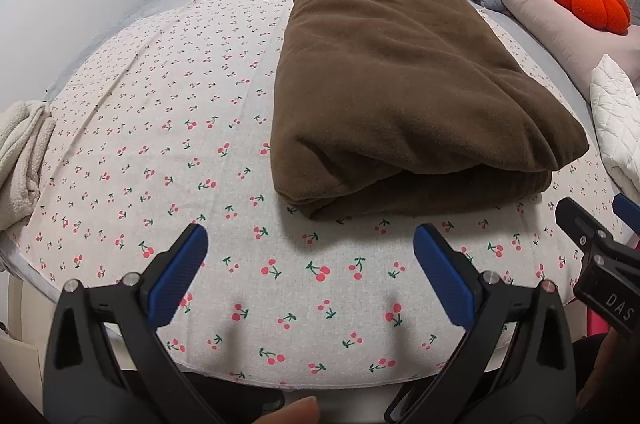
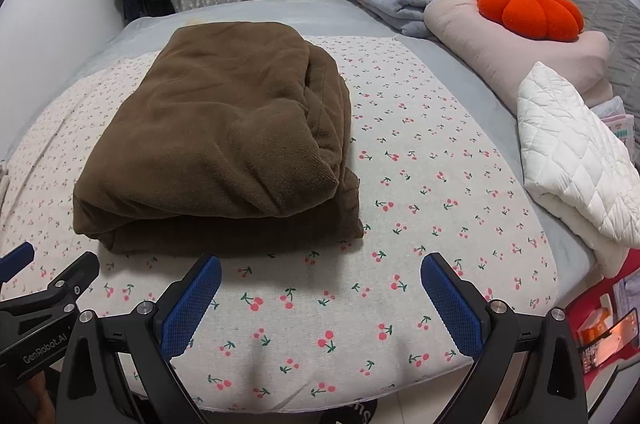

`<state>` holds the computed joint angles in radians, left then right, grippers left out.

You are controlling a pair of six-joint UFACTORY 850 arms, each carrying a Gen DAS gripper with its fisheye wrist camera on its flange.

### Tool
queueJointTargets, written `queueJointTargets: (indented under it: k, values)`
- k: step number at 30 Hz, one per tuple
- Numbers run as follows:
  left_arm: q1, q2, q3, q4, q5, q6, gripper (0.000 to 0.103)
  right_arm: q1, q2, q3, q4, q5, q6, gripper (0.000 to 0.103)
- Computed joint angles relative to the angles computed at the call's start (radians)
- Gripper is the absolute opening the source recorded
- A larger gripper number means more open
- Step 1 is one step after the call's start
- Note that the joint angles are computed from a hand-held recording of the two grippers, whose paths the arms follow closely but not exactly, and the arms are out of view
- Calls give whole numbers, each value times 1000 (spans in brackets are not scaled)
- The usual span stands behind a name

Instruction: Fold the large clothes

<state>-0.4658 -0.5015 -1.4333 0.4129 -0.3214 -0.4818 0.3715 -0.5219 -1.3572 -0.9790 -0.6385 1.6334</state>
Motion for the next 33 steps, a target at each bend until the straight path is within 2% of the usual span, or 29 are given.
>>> queueJointTargets:
  k: [33]
  values:
    - [-2,8,9,2,11,-2,102,2,-3,-6,-17,-11,7,102]
